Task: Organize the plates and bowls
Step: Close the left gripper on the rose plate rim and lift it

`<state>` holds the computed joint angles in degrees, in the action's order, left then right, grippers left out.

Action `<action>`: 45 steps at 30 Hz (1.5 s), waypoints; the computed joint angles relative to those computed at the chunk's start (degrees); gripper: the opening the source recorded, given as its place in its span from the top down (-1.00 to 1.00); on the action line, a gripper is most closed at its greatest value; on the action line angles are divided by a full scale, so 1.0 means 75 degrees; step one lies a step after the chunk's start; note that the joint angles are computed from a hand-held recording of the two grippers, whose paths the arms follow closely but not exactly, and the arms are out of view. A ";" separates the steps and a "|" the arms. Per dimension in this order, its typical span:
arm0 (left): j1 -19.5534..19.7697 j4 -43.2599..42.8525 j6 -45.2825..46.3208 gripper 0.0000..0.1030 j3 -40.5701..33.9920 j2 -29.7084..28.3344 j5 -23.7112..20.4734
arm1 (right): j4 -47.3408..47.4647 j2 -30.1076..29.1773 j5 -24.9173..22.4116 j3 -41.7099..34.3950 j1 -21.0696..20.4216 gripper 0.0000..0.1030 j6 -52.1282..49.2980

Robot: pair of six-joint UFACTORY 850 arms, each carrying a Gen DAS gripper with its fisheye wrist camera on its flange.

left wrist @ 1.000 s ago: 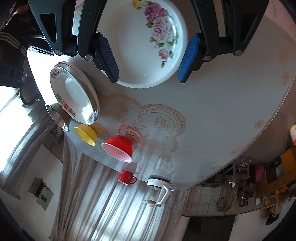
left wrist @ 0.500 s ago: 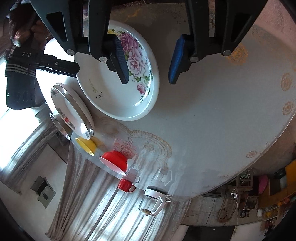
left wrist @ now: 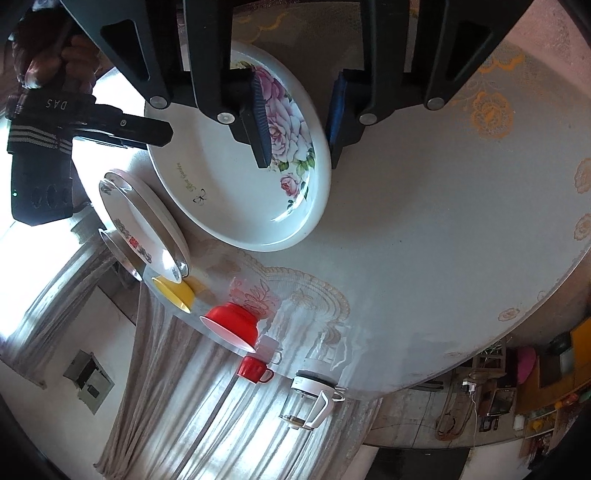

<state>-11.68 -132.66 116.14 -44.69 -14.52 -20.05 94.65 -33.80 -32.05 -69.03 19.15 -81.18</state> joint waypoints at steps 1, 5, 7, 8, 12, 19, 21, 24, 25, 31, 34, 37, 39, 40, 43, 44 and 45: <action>-0.0024 -0.0118 0.0160 0.47 0.0007 0.0013 0.0043 | -0.0026 -0.0001 0.0085 -0.0022 0.0030 0.44 -0.0017; 0.0084 0.0217 -0.0235 0.47 0.0028 0.0001 -0.0192 | 0.0009 0.0016 0.0281 -0.0028 0.0081 0.46 -0.0087; 0.0088 0.0248 -0.0277 0.47 -0.0046 -0.0047 -0.0235 | 0.0062 0.0027 0.0319 -0.0027 0.0076 0.46 -0.0065; 0.0048 0.0067 -0.0069 0.47 -0.0091 -0.0078 -0.0205 | 0.0085 0.0034 0.0344 -0.0023 0.0071 0.46 -0.0066; -0.0055 -0.0178 0.0289 0.47 -0.0317 -0.0235 -0.0144 | 0.0431 0.0110 0.0547 0.0067 0.0048 0.46 -0.0224; -0.0110 -0.0618 0.0818 0.35 -0.0558 -0.0488 -0.0029 | 0.0533 0.0017 0.0245 0.0036 -0.0059 0.37 -0.0114; -0.0126 -0.0799 0.1065 0.31 -0.0519 -0.0481 -0.0092 | 0.0672 0.0023 0.0179 0.0066 -0.0075 0.35 -0.0220; -0.0150 -0.1106 0.1457 0.31 -0.0449 -0.0465 -0.0175 | 0.0825 -0.0004 -0.0087 0.0113 -0.0144 0.35 -0.0254; -0.0146 -0.1071 0.1457 0.31 -0.0442 -0.0458 -0.0176 | 0.0844 0.0002 -0.0098 0.0127 -0.0146 0.35 -0.0290; -0.0026 -0.0650 0.0950 0.36 -0.0326 -0.0403 -0.0400 | 0.0855 0.0111 0.0555 0.0143 0.0033 0.54 -0.0471; -0.0089 -0.1021 0.1237 0.37 -0.0245 -0.0340 -0.0339 | 0.0887 0.0119 0.0610 0.0151 0.0035 0.57 -0.0478; -0.0171 -0.1143 0.1197 0.37 -0.0250 -0.0279 -0.0136 | 0.0865 0.0160 0.0817 0.0159 0.0104 0.58 -0.0502; -0.0124 -0.0760 0.0782 0.38 -0.0198 -0.0253 -0.0266 | 0.0830 0.0175 0.0870 0.0162 0.0113 0.58 -0.0439; -0.0109 -0.0687 0.0689 0.38 -0.0165 -0.0233 -0.0320 | 0.0859 0.0192 0.0853 0.0192 0.0096 0.57 -0.0439; -0.0092 -0.0447 0.0382 0.38 -0.0091 -0.0161 -0.0385 | 0.1010 0.0216 0.0646 0.0270 0.0011 0.58 -0.0429; -0.0089 -0.0403 0.0314 0.38 -0.0067 -0.0139 -0.0415 | 0.1056 0.0236 0.0619 0.0291 -0.0001 0.58 -0.0462; -0.0084 -0.0349 0.0242 0.38 -0.0053 -0.0116 -0.0437 | 0.1071 0.0246 0.0601 0.0297 -0.0008 0.58 -0.0478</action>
<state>-12.31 -135.28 117.96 -45.08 -15.39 -23.33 102.68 -31.95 -27.54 -66.80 19.09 -84.77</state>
